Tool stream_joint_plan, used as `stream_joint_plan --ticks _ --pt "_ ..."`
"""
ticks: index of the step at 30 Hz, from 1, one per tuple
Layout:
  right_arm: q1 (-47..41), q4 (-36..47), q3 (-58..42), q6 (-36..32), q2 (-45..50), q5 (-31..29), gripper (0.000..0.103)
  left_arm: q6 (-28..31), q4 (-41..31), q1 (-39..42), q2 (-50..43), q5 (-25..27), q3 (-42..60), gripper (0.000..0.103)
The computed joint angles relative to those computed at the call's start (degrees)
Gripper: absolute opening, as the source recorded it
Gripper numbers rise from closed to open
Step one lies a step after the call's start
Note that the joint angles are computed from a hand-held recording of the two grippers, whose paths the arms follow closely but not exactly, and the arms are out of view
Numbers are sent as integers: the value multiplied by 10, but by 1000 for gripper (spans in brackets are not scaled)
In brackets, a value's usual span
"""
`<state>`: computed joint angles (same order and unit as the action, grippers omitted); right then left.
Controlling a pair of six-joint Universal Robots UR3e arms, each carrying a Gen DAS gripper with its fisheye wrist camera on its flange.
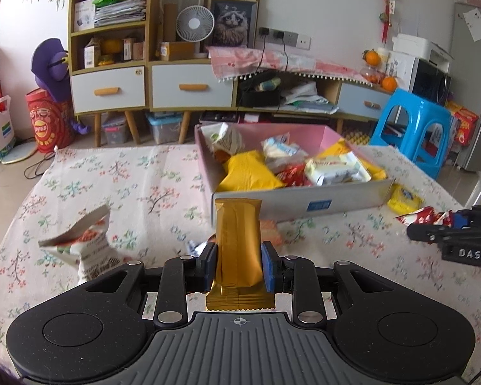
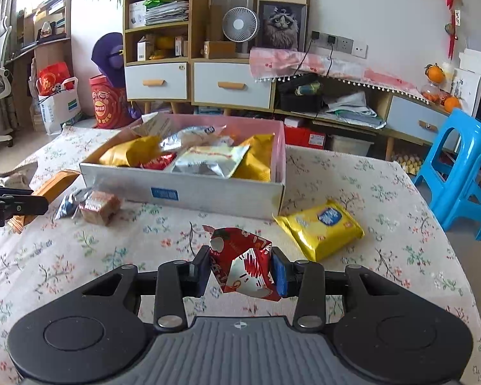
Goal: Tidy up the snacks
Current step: 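Carry the gold bar and red candy into the pink box and open both tools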
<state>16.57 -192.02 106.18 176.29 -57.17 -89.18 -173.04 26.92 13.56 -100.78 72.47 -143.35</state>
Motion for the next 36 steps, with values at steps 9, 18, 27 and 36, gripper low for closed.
stream_joint_plan --ticks 9,18,27,36 --pt "12 44 -91 16 23 -13 27 -39 -43 -45 -12 29 81 26" --pt "24 121 -255 35 86 -25 28 -78 -115 -92 -79 77 223 26" --pt "10 244 -425 108 158 1 29 -76 -192 -100 -146 89 345 26" --pt "5 317 -531 156 213 19 30 -73 -248 -92 -188 76 418 26"
